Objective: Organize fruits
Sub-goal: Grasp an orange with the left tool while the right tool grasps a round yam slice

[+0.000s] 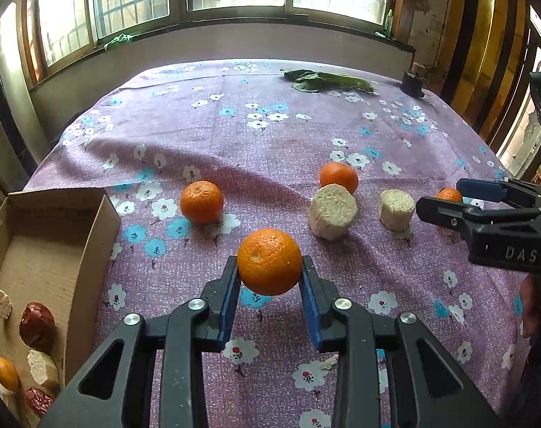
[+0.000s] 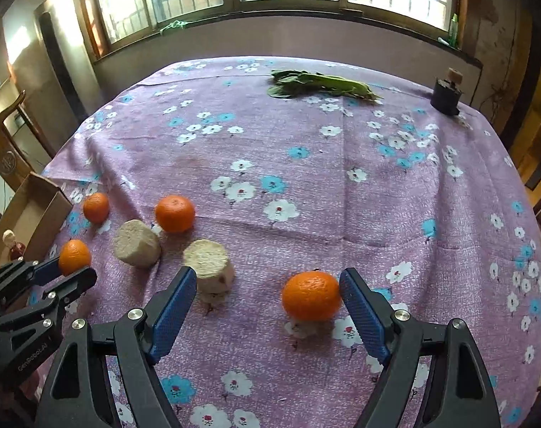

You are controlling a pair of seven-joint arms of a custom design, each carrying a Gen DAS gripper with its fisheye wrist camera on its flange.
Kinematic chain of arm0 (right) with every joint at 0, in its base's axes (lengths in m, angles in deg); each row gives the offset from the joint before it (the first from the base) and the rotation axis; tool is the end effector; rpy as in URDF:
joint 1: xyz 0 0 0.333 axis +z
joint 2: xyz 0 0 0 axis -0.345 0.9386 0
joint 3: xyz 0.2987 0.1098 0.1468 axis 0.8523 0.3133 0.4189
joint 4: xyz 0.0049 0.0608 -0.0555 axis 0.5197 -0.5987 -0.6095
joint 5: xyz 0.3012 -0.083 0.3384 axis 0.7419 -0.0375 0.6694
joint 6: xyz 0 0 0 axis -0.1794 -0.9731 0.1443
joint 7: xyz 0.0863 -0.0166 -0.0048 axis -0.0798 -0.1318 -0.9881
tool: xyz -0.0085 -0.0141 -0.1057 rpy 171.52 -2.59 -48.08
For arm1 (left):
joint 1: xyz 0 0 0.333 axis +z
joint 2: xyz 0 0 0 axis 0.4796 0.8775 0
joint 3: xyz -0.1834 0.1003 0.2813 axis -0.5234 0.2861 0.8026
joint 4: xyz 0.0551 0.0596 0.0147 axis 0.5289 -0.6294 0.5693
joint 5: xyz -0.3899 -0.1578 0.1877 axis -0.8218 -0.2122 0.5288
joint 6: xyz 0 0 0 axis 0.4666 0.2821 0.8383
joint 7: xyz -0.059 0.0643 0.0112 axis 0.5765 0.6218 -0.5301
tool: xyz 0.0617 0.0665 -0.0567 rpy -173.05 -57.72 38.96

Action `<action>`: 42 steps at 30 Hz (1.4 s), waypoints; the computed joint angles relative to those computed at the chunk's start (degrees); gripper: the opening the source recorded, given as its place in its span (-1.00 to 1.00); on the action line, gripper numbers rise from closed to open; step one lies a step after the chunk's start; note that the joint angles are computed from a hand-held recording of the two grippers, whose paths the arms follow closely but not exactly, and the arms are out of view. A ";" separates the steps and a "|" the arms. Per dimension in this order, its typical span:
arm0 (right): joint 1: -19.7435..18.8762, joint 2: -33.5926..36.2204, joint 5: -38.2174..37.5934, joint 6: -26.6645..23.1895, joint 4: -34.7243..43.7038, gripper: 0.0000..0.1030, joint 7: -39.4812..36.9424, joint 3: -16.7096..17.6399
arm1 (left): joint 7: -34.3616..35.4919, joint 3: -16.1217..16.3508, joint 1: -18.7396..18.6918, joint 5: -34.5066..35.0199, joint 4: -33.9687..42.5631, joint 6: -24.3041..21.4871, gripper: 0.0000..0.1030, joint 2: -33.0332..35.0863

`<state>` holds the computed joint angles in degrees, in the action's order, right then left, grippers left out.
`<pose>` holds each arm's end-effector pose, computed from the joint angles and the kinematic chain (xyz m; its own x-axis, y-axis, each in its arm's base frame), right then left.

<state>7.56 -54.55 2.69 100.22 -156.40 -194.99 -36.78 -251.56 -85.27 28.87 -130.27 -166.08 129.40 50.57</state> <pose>0.4833 0.3261 0.2549 -0.4505 -0.8926 -0.0142 -0.7156 0.3706 -0.5922 0.5893 -0.0921 0.2463 -0.7692 -0.6377 0.0410 -0.5152 0.5809 -0.6302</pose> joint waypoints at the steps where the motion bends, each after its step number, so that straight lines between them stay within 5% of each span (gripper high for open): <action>1: 0.22 0.64 0.40 -0.85 1.03 0.67 -1.93 0.31 | 0.18 -0.03 0.01 -0.25 -0.02 0.15 -0.39 -0.04; 6: 0.96 3.06 -0.28 -1.88 4.12 0.65 -4.62 -0.18 | 0.72 0.00 0.07 -1.28 -0.23 0.23 -0.39 -0.48; 13: 0.84 5.65 2.60 -2.23 7.44 0.12 -12.03 -0.72 | -0.18 0.32 -0.16 -1.15 -0.31 0.71 -0.39 -0.55; 21: 0.98 4.77 4.01 1.45 6.42 0.12 -14.56 -0.56 | -1.04 0.40 -0.05 -0.12 -0.38 0.42 -0.39 -0.57; 29: 1.15 1.23 2.53 1.33 2.50 0.12 -9.42 -0.43 | -1.16 0.33 0.05 0.05 -0.43 0.22 -0.39 -0.63; 35: 0.32 2.66 -1.60 9.87 3.14 0.12 -7.66 -0.81 | -1.44 0.33 -0.02 -0.06 -0.33 0.37 -0.39 -0.63; 42: 0.95 3.31 -1.40 7.92 2.28 0.12 -2.53 -2.15 | -1.33 0.36 0.08 -0.04 -0.25 0.11 -0.39 -0.58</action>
